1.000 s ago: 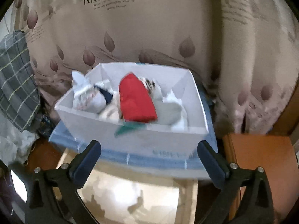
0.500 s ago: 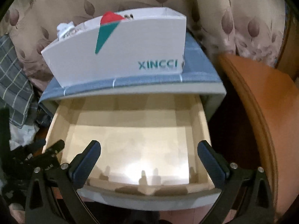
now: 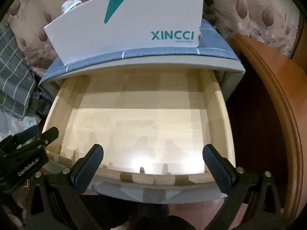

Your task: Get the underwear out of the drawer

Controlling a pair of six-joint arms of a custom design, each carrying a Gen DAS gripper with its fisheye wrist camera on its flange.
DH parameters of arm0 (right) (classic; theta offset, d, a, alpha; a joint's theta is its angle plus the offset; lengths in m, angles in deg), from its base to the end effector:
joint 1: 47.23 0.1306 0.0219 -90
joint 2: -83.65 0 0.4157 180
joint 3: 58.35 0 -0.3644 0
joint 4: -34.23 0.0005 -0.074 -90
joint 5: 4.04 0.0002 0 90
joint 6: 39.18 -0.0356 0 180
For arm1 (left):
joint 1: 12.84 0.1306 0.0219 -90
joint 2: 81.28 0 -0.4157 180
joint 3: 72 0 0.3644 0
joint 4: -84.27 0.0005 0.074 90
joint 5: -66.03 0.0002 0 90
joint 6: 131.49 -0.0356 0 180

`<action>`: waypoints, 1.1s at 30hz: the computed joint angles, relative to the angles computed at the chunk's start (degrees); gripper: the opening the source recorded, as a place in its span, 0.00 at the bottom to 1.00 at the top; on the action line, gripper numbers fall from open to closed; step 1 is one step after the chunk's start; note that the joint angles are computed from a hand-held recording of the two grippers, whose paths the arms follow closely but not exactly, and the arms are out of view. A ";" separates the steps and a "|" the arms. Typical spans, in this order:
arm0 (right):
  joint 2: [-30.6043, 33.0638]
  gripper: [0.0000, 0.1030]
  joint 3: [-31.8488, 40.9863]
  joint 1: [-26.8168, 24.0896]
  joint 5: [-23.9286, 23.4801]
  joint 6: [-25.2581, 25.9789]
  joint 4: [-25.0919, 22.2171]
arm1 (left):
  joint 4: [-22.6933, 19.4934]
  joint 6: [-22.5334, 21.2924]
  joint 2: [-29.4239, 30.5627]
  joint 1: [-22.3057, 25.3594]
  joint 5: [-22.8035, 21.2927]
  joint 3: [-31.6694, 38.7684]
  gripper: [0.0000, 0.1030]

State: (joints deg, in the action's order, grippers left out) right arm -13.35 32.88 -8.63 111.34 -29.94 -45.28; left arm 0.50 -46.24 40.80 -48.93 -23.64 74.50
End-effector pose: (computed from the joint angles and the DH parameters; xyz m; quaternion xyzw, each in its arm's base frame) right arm 0.2957 0.2159 0.4948 0.3796 0.8853 0.0275 0.2672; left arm 0.5088 -0.3718 0.5391 0.3372 0.9036 -0.0741 0.2537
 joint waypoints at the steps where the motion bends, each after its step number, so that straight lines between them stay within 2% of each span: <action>1: 0.14 1.00 0.09 0.11 0.06 0.09 0.00 | -0.13 0.05 0.08 0.05 0.32 0.12 0.60; 13: 0.72 1.00 -0.19 -0.40 -1.83 1.19 0.94 | 2.64 -0.65 -1.16 -0.72 0.17 -2.67 0.60; 33: 1.52 1.00 0.09 -0.85 -3.59 1.63 0.17 | 1.09 -1.15 -0.35 -1.07 0.33 -1.42 0.60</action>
State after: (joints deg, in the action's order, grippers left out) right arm -11.83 32.97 -9.48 107.75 -28.31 -45.10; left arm 1.59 -47.39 40.46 -50.00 -23.32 73.08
